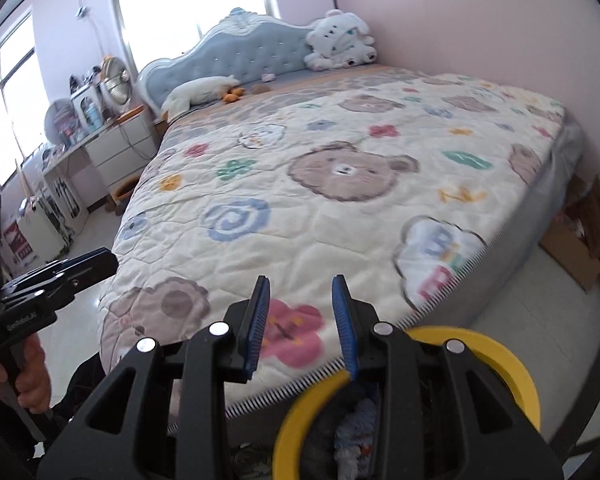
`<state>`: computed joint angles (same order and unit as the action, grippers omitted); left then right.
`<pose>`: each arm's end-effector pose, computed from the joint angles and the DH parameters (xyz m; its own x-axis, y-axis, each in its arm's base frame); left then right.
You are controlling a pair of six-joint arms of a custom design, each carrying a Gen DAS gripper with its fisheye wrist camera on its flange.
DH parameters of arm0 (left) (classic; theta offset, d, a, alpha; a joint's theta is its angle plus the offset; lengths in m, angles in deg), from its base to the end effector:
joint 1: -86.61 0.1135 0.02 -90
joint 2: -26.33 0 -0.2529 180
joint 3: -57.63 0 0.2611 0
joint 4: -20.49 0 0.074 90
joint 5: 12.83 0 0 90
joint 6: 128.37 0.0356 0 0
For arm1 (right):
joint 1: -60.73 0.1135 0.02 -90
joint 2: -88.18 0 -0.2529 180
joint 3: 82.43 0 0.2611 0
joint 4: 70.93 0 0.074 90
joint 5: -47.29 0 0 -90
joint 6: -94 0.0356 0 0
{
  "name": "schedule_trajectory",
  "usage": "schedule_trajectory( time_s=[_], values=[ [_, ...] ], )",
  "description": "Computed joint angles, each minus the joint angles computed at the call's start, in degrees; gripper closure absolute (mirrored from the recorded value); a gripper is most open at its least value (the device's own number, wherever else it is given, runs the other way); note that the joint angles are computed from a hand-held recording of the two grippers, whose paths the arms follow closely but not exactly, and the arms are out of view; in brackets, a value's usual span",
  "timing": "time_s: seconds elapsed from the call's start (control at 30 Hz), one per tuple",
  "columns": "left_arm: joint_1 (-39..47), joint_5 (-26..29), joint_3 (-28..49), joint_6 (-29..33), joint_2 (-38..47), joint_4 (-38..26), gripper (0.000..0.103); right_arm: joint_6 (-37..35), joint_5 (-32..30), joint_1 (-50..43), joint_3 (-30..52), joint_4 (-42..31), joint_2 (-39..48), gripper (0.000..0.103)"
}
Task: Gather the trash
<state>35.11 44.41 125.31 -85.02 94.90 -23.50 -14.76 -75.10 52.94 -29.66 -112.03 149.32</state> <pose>0.1784 -0.1933 0.2715 -0.6065 -0.2198 -0.7641 -0.0315 0.9669 -0.2532 0.2244 -0.0115 0.2179 -0.6389 -0.1867 -0.7463 -0.4604 0.8700 0.1765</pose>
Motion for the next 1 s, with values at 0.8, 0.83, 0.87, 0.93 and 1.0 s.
schedule_trajectory(
  time_s=[0.8,0.83,0.87,0.93,1.0],
  values=[
    [-16.33,-38.87,2.46,-14.64,-8.86,-21.56,0.008,20.60,22.65,20.80,-6.78,16.62,-16.18,0.008],
    [-17.35,-40.02,3.66,-16.38,-7.89,-23.87,0.008,21.06,22.82,20.83,-7.09,16.63,-17.21,0.008],
    [-18.15,-40.76,4.73,-18.27,-7.03,-26.08,0.008,21.54,23.13,20.84,-7.25,16.40,-18.20,0.008],
    [-19.30,-41.78,6.68,-21.79,-5.56,-29.91,0.008,21.96,23.63,20.86,-7.59,16.04,-19.73,0.008],
    [-20.64,-42.88,8.26,-26.04,-4.30,-33.75,0.008,22.32,24.53,21.01,-8.33,15.87,-21.72,0.008]
  ],
)
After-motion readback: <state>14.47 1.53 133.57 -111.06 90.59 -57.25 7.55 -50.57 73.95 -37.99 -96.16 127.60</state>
